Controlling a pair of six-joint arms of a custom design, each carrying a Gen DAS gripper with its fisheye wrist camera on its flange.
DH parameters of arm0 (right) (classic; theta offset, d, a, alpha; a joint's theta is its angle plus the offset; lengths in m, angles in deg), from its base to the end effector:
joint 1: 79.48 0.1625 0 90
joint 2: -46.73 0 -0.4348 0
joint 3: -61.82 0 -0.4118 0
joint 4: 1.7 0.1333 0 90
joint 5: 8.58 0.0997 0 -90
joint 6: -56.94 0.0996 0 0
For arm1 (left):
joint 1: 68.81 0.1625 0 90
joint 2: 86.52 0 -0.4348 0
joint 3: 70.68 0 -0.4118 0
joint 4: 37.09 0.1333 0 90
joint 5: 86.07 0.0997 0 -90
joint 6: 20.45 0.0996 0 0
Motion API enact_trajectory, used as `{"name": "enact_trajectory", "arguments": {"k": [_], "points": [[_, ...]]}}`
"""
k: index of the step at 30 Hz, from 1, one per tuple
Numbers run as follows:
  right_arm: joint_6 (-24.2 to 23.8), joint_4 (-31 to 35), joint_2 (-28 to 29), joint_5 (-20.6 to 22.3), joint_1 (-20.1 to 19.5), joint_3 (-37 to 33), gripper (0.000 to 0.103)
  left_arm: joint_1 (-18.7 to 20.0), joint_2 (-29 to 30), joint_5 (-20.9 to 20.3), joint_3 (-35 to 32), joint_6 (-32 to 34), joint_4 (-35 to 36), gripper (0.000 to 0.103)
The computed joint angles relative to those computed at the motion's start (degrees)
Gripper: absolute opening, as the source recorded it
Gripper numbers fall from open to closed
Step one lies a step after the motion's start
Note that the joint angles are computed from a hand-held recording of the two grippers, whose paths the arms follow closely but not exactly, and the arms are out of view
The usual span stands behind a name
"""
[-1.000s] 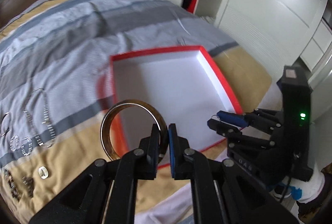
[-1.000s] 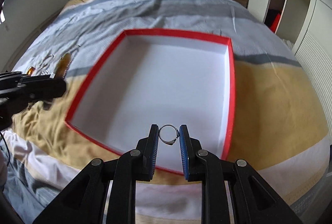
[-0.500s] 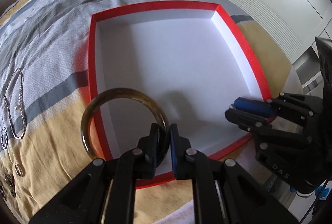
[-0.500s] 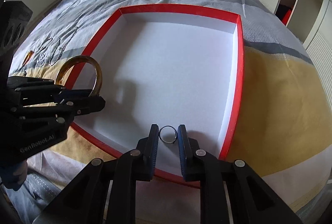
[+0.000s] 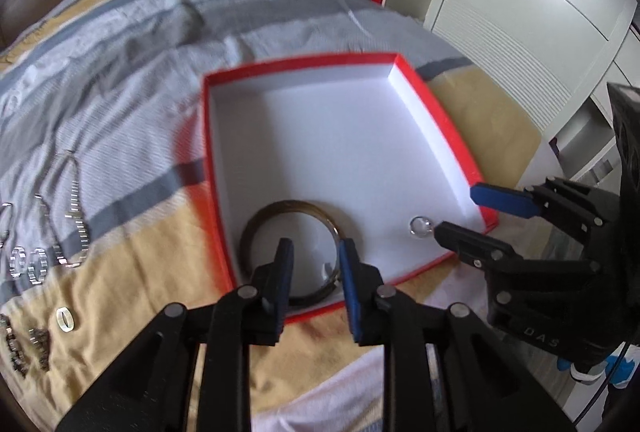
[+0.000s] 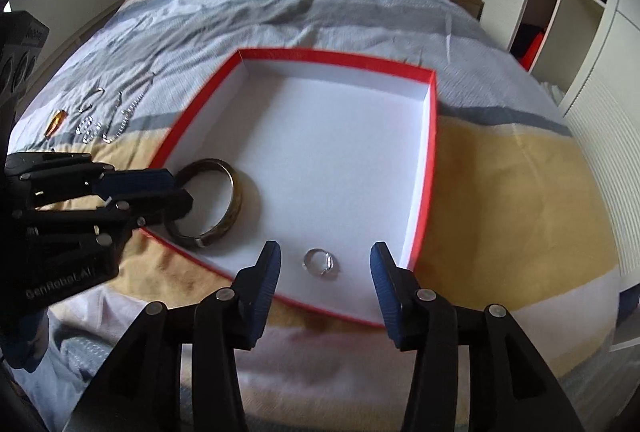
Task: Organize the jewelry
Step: 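Withdraw both open tools from the box back toward the jewelry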
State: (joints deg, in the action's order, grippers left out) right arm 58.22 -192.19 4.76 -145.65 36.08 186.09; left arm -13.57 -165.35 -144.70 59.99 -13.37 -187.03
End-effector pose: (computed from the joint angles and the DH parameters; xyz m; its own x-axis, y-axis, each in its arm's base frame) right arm 0.2678 -0.4199 0.0119 -0.7220 -0.0685 0.6884 -0.3939 0.8588 -0.3276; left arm -0.1041 -0.4747 0.1951 -0.6680 0.5235 -0.5288 0.6518 0.7546 -0.0763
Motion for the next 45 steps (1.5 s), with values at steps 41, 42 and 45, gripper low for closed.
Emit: {"name": "enact_trajectory", "arguments": {"k": [41,42,45], "points": [[14.4,15.2,20.1,1.1,26.4,-23.3,0.074,14.3,-54.3,17.9,7.3,6.6,12.2,0.039],[14.6,15.5,20.4,1.3,26.3,-23.6,0.074,15.0,-54.0,17.6,7.5,8.0,10.2,0.039],[14.4,15.3,21.0,2.0,25.6,-24.5,0.074,17.4,-52.7,15.5,7.1,10.4,6.4,0.039]]}}
